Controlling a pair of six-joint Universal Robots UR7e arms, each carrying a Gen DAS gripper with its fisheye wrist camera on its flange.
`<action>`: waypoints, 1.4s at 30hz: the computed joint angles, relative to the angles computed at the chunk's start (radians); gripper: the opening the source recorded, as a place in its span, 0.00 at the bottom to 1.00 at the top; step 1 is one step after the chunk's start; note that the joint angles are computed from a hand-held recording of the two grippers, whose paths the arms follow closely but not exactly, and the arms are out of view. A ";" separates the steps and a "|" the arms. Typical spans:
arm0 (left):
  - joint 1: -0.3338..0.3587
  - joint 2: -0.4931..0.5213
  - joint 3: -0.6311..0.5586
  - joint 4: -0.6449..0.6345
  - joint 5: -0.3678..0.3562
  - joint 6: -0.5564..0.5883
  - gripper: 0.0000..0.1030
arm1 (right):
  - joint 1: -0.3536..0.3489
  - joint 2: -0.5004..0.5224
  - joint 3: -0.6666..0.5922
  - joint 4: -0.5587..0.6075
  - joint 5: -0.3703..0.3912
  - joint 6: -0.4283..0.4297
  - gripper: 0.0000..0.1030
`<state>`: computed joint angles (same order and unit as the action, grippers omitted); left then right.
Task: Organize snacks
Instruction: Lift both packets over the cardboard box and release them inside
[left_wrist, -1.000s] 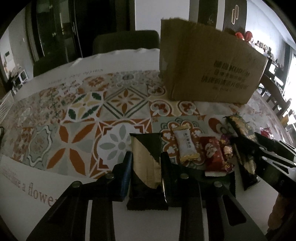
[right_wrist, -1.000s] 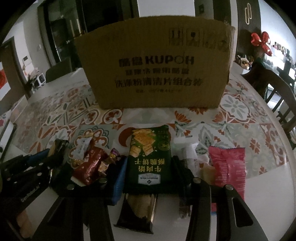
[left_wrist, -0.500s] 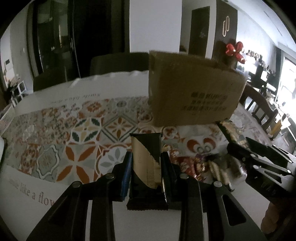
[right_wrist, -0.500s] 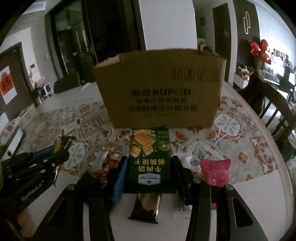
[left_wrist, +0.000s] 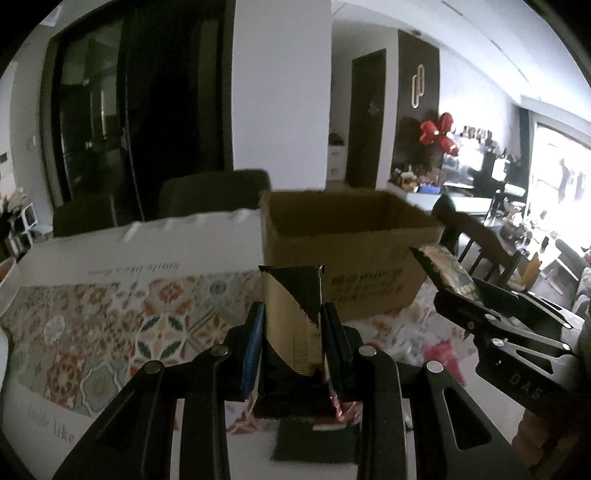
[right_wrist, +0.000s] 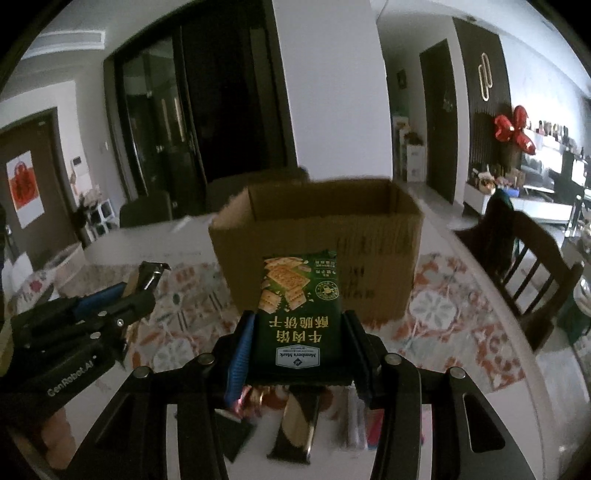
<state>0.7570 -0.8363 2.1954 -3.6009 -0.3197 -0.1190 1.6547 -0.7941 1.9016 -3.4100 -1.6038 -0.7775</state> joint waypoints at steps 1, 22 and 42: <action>-0.002 0.005 -0.013 -0.025 -0.003 0.036 0.30 | 0.003 -0.002 -0.005 -0.002 0.005 0.001 0.46; 0.079 0.051 -0.328 -0.070 -0.124 0.398 0.30 | 0.057 0.051 -0.260 0.129 0.037 0.031 0.47; 0.231 0.082 -0.576 0.465 -0.254 0.126 0.30 | 0.066 0.232 -0.628 0.437 -0.088 0.029 0.47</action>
